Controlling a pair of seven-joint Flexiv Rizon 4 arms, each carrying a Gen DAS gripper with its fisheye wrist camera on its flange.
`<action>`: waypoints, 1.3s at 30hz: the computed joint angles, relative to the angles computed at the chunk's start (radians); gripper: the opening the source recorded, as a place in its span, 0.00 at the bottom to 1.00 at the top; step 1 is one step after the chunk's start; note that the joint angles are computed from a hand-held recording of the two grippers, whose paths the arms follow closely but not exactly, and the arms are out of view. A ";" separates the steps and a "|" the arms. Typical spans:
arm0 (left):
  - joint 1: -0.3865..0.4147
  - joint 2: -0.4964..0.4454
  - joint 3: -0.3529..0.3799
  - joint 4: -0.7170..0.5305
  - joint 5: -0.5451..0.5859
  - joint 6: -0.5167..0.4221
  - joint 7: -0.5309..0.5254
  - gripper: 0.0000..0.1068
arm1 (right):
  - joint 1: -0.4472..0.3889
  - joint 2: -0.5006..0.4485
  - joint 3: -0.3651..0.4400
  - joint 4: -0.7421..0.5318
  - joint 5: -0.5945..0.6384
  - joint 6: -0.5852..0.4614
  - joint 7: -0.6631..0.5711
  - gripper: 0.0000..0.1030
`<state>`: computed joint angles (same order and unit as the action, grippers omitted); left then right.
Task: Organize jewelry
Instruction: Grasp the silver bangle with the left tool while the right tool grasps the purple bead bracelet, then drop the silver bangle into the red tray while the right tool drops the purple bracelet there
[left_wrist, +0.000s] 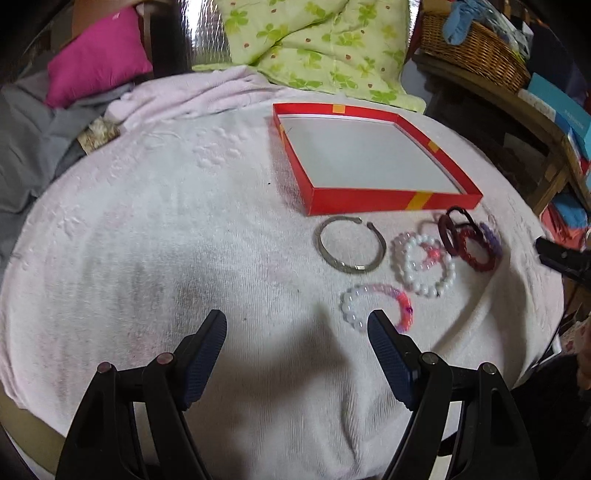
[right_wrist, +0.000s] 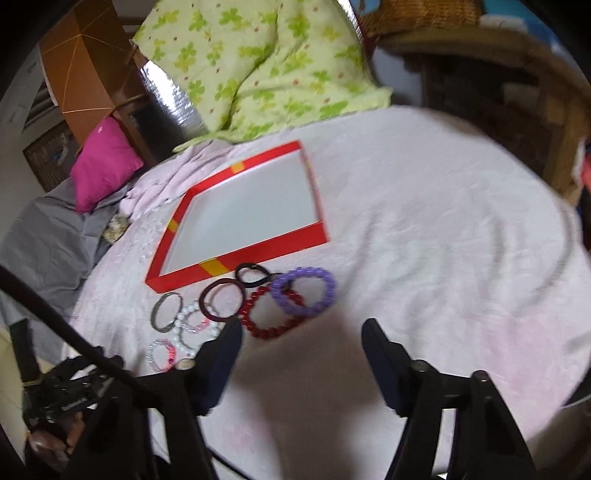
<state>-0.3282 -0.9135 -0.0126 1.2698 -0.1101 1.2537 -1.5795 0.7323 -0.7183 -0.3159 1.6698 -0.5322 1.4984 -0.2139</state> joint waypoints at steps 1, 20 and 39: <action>0.009 -0.009 -0.014 -0.012 -0.009 -0.004 0.006 0.74 | -0.040 -0.019 0.050 -0.034 0.011 -0.005 -0.027 0.62; 0.036 -0.269 -0.060 -0.498 -0.068 -0.322 0.157 0.43 | -0.260 -0.219 0.397 -0.416 0.229 -0.257 -0.489 0.15; 0.102 -0.192 -0.221 -0.287 -0.186 -0.111 0.379 0.04 | -0.280 -0.149 0.384 -0.244 0.328 0.075 -0.429 0.12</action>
